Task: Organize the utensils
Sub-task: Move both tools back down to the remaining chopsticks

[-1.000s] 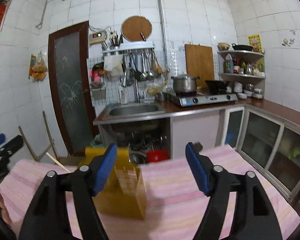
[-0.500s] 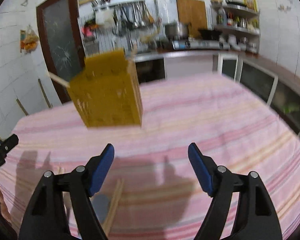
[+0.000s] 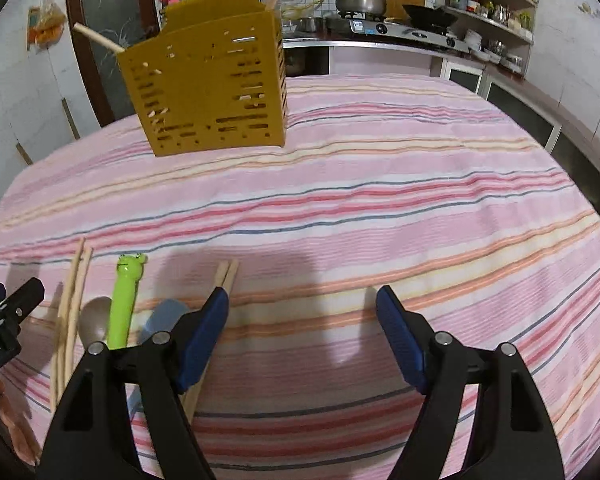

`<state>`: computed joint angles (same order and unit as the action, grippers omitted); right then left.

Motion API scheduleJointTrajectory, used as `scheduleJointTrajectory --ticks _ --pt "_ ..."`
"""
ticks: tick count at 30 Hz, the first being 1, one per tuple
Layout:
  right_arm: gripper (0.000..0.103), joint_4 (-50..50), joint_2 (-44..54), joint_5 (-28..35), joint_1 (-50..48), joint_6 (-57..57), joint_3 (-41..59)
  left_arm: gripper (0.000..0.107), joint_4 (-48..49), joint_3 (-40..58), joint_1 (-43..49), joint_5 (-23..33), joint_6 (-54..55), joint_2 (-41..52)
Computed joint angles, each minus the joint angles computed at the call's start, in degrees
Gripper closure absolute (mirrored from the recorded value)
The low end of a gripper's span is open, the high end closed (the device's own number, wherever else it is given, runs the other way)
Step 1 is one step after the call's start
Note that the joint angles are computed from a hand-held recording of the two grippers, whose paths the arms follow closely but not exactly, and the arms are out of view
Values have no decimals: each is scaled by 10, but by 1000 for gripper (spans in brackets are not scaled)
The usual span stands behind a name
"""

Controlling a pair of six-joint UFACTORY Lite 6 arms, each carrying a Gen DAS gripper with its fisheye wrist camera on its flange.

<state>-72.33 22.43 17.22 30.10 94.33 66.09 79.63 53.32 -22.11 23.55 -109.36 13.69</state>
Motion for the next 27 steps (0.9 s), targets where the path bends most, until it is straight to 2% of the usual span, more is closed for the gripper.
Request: scheduleJointTrajectory --ticks 4,12,18,22,27 --pt "28 -8 4 17 9 11 0 9 -47 16 11 -22 48 25" --pt "28 -8 -1 9 8 16 -8 9 -20 1 6 -38 18 12" --pt "28 7 6 8 8 2 -2 9 -36 8 -5 -26 38 22" --pt "28 -79 -22 -15 2 105 -34 9 -35 6 -8 -23 35 21" --pt "28 -46 -12 -15 7 70 -22 9 -38 10 -12 -16 42 27"
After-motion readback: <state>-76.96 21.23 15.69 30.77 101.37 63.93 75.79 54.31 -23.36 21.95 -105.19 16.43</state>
